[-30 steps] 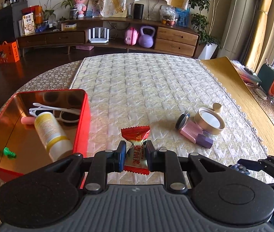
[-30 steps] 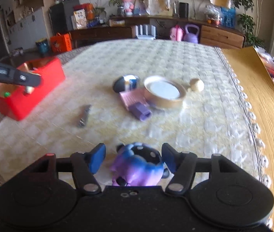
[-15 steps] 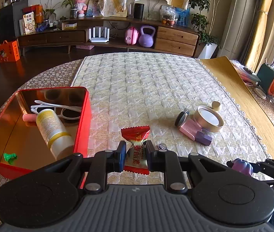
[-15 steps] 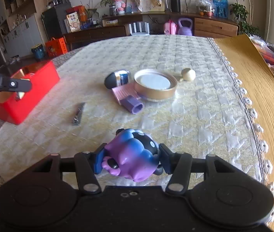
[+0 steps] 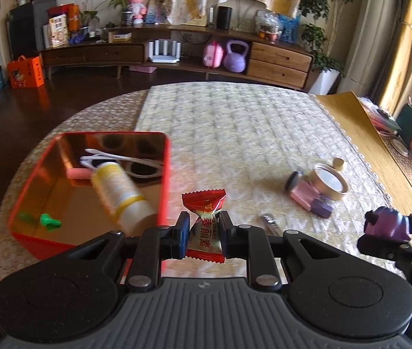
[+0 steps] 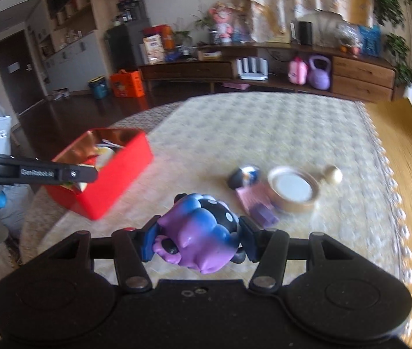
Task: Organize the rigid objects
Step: 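Carry the candy packet and the spiky toy with both tools over the red tin box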
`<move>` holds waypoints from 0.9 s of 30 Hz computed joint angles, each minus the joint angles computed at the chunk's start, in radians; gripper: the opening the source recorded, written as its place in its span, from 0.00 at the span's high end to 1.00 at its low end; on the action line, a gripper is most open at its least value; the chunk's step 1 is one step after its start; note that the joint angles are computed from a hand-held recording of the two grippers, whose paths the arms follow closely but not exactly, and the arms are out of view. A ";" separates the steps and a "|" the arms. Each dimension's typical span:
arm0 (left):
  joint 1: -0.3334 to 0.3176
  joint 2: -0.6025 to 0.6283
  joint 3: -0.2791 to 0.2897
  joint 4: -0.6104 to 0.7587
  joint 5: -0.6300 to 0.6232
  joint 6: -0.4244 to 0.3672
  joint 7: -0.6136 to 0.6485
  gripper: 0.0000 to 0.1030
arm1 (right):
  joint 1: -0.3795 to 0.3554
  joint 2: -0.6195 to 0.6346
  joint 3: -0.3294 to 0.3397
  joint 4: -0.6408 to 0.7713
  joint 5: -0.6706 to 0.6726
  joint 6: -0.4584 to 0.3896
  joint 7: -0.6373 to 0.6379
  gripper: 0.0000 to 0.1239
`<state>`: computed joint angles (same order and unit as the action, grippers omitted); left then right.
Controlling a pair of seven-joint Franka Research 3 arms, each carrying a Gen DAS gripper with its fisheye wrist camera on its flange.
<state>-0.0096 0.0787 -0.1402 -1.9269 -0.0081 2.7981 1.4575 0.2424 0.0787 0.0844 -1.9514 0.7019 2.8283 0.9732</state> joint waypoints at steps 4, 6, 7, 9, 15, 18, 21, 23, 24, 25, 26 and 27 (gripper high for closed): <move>0.018 -0.015 0.018 -0.004 0.005 -0.007 -0.003 0.80 | 0.011 0.028 0.012 0.063 -0.014 -0.040 -0.010 0.55; 0.027 -0.018 0.026 -0.001 0.012 -0.014 -0.007 0.80 | 0.019 0.045 0.019 0.095 -0.029 -0.054 -0.012 0.55; 0.032 -0.022 0.030 -0.001 0.016 -0.017 -0.007 0.80 | 0.023 0.055 0.023 0.110 -0.038 -0.057 -0.011 0.55; 0.041 -0.024 0.038 0.002 0.031 -0.018 -0.013 0.80 | 0.031 0.078 0.029 0.146 -0.055 -0.068 -0.005 0.55; 0.075 -0.007 0.058 0.029 0.050 -0.029 -0.016 0.80 | 0.055 0.155 0.047 0.259 -0.118 -0.092 0.024 0.55; 0.093 0.015 0.064 0.057 0.056 -0.041 -0.016 0.80 | 0.069 0.196 0.053 0.311 -0.156 -0.098 0.042 0.55; 0.110 0.045 0.064 0.092 0.047 -0.063 -0.004 0.80 | 0.085 0.244 0.055 0.376 -0.196 -0.119 0.073 0.55; 0.117 0.064 0.067 0.115 0.065 -0.075 -0.008 0.80 | 0.092 0.279 0.062 0.423 -0.215 -0.136 0.081 0.55; 0.121 0.076 0.068 0.128 0.074 -0.081 -0.008 0.80 | 0.097 0.297 0.065 0.444 -0.226 -0.139 0.080 0.55; 0.125 0.088 0.068 0.143 0.078 -0.088 -0.005 0.80 | 0.104 0.316 0.065 0.468 -0.242 -0.147 0.085 0.55; 0.129 0.101 0.067 0.160 0.082 -0.097 -0.002 0.80 | 0.113 0.336 0.063 0.494 -0.260 -0.154 0.095 0.55; 0.133 0.116 0.066 0.178 0.083 -0.107 0.003 0.80 | 0.121 0.357 0.062 0.521 -0.276 -0.160 0.103 0.55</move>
